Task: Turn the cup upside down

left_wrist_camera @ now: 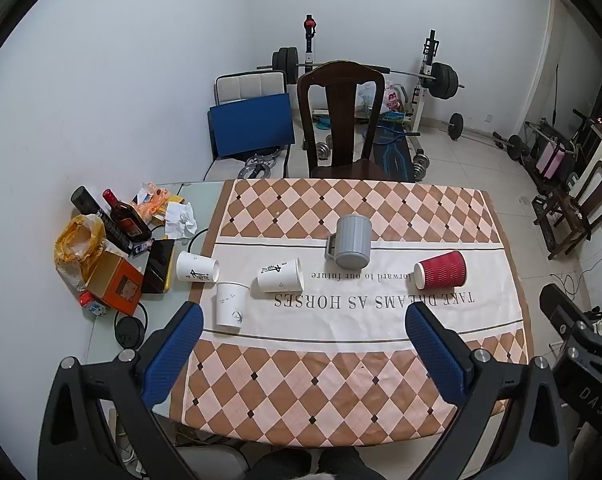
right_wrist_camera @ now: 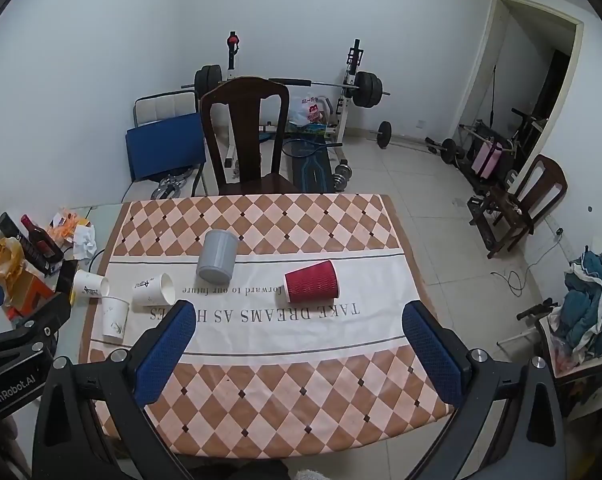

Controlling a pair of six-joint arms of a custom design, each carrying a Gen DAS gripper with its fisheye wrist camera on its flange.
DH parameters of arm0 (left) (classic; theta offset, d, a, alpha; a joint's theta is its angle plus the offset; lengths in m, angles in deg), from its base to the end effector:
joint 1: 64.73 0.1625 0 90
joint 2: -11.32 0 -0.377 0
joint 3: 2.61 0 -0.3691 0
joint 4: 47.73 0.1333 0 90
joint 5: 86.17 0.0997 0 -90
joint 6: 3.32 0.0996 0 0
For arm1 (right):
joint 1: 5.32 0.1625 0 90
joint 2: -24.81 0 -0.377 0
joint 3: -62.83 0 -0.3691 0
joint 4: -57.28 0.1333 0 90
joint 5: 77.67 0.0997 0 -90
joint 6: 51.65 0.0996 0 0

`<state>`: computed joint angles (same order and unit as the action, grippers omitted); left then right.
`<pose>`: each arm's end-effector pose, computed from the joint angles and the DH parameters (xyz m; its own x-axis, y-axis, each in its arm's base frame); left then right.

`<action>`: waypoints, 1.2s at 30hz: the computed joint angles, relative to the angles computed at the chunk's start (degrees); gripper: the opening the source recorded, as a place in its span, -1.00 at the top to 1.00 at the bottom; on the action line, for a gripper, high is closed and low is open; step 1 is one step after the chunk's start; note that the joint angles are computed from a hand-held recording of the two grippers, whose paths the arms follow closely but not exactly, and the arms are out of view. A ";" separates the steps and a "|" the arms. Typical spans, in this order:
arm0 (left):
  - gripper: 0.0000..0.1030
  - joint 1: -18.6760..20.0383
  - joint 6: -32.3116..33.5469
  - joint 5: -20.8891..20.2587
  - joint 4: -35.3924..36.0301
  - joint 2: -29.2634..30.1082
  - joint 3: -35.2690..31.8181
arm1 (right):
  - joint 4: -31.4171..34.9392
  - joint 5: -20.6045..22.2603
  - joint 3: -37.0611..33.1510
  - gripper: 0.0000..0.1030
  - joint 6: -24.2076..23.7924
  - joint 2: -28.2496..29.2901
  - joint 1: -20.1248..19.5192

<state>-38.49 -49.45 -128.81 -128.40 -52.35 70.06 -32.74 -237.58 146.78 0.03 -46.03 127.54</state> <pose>-0.4515 -0.4529 0.3472 -0.6776 0.1894 -0.7107 0.5238 0.8026 -0.2855 0.4186 -0.3927 0.3790 -0.5862 0.3186 0.7449 -0.3268 0.7483 -0.5772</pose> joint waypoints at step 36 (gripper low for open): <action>-1.00 -0.68 -1.03 -0.29 0.42 1.66 -1.19 | 1.14 -0.52 0.39 -1.00 0.68 -1.43 -0.57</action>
<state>-39.16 -50.48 -129.10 -127.98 -50.70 68.87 -31.60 -238.10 147.17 0.71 -47.47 126.96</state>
